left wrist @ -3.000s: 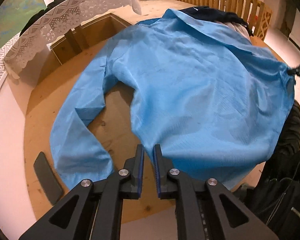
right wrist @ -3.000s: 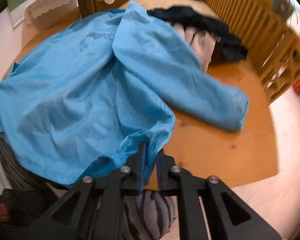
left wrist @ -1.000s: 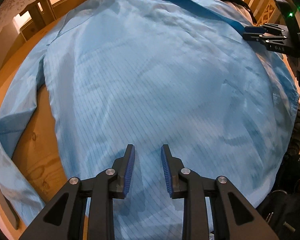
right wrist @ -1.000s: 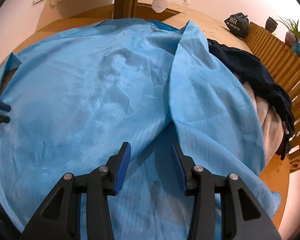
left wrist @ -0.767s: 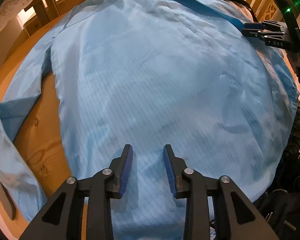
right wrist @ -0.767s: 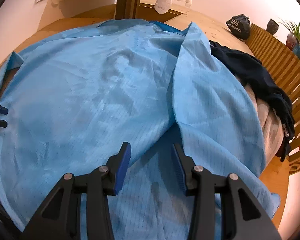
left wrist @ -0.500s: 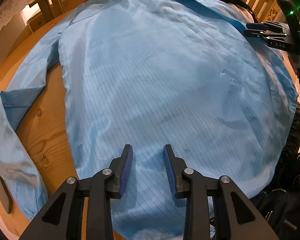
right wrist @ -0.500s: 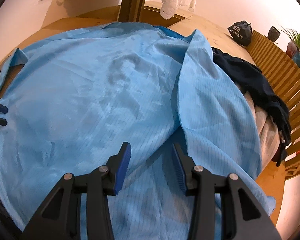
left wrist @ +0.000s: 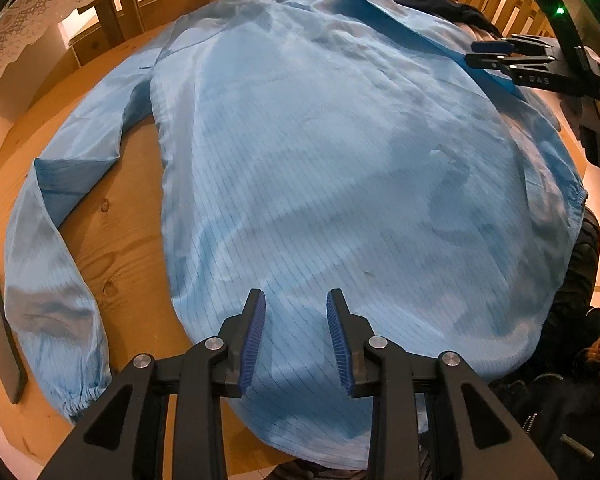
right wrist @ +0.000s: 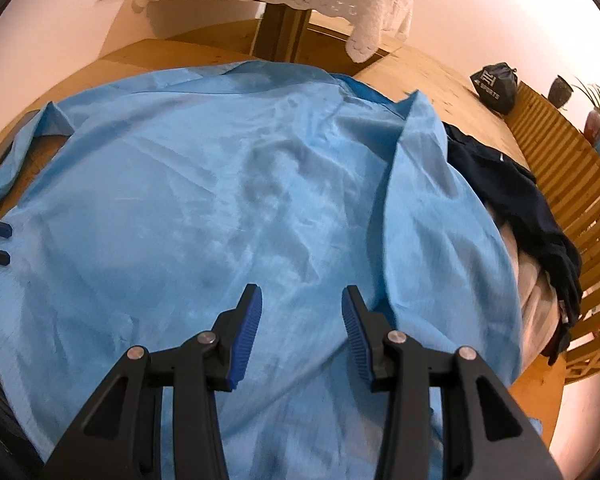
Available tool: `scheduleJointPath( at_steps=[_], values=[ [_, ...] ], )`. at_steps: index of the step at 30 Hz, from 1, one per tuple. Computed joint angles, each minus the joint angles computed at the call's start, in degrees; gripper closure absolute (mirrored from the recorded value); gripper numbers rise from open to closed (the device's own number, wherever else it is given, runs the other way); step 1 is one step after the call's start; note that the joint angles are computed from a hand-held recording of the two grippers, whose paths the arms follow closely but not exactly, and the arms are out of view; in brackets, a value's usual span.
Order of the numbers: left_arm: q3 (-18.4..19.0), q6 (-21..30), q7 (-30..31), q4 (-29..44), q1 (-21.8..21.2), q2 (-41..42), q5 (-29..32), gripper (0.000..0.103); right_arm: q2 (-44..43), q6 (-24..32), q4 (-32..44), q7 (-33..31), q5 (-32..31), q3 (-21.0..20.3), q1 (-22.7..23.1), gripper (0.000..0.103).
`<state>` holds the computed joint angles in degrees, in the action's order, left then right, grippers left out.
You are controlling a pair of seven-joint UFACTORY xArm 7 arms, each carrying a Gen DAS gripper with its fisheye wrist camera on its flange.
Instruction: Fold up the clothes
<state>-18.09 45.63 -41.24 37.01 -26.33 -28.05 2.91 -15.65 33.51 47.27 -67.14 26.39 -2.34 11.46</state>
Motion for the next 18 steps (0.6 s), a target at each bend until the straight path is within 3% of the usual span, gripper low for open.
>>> scheduleJointPath(
  at_steps=[14,18],
  values=[
    [0.3,-0.3,0.5,-2.4,-2.2,-2.5,-2.7,0.072,-1.1,-2.6,-1.7,1.1,-2.3,1.9,2.5,0.062],
    [-0.3,0.4,-0.3,-3.6,-2.6,-4.3,-3.3,0.072,5.4,-5.0,1.7,6.1,-6.9,4.7,2.4,0.062]
  ],
)
